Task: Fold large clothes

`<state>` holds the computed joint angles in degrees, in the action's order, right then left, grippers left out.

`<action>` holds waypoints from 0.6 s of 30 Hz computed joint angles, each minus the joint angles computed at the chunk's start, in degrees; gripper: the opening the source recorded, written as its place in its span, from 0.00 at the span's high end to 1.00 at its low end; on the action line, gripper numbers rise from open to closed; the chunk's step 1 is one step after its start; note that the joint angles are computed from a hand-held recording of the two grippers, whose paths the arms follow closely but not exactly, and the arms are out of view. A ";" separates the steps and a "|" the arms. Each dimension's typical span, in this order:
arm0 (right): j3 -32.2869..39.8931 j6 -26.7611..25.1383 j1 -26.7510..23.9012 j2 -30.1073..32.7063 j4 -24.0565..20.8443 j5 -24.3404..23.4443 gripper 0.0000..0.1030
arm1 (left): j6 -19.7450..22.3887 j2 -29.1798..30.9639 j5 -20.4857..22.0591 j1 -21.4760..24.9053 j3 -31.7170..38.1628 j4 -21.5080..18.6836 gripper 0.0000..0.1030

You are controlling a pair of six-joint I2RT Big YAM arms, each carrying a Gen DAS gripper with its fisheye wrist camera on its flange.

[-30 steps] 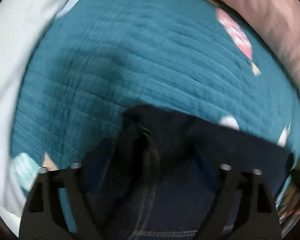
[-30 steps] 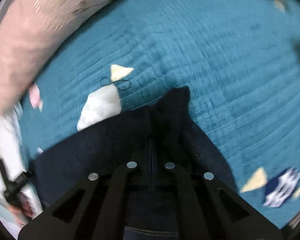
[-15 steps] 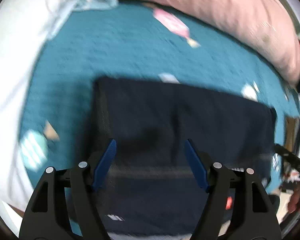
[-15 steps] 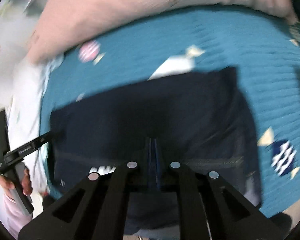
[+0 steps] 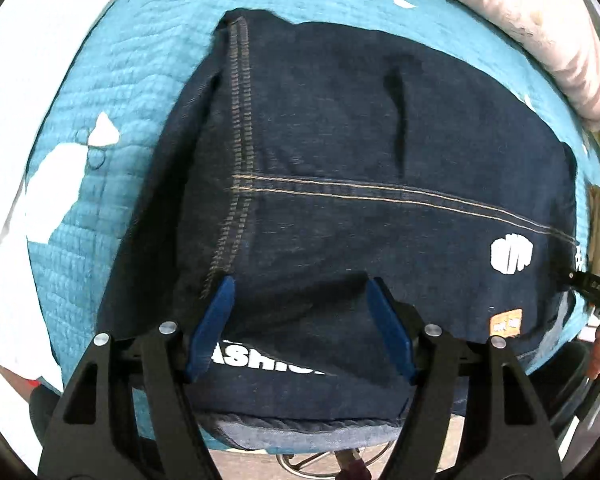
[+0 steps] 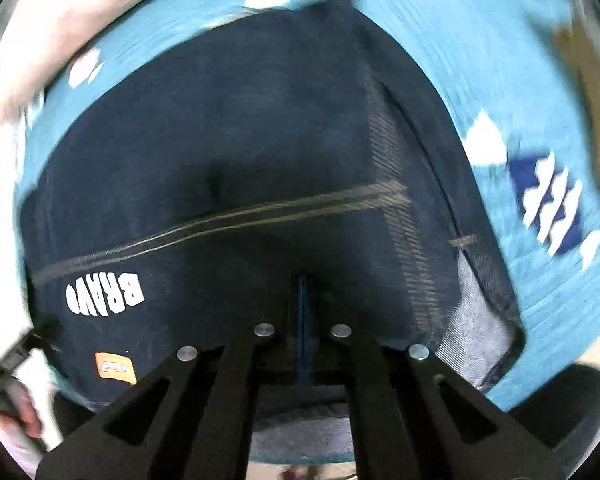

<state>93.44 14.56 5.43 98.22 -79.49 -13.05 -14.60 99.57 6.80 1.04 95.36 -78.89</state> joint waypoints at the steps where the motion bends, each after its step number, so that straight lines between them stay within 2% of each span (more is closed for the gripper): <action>1: -1.28 0.16 -0.84 -0.21 1.32 -2.12 1.00 | -0.07 0.40 -0.26 -0.05 -0.16 0.47 0.32; 2: -1.84 -0.07 -0.84 -0.26 1.98 -2.16 1.00 | -0.29 0.96 -1.61 -0.52 -0.16 0.96 0.32; 5: -1.70 0.03 0.75 -0.55 1.71 1.82 1.00 | -1.08 2.56 -7.58 -2.55 2.32 -1.92 0.31; 8: -0.35 0.15 0.62 -0.35 0.44 1.85 0.97 | -2.03 2.82 -6.22 -2.03 3.20 -2.97 0.31; 9: -0.50 0.35 0.65 -0.72 0.20 1.76 0.93 | -2.31 2.52 -5.74 -1.86 3.19 -2.98 0.31; 11: -0.67 0.70 0.16 -1.56 -0.38 0.04 0.60 | -2.41 2.16 -5.87 -1.42 4.22 -4.09 0.27; 12: -1.29 1.25 -0.40 -2.31 0.32 -2.08 0.30 | -3.15 2.01 -4.97 -1.30 4.33 -4.26 0.17; 13: -2.08 1.76 -1.03 -3.42 1.13 -3.27 0.22 | -3.71 1.86 -4.59 -1.32 4.49 -4.48 0.14; 15: -2.91 2.60 -1.62 -5.10 2.26 -2.50 0.22 | -4.69 1.66 -6.54 -2.10 5.27 -5.46 0.14; 18: -3.16 2.23 -2.30 -6.65 2.20 -2.81 0.21 | -4.99 1.61 -5.01 -2.98 7.71 -6.70 0.14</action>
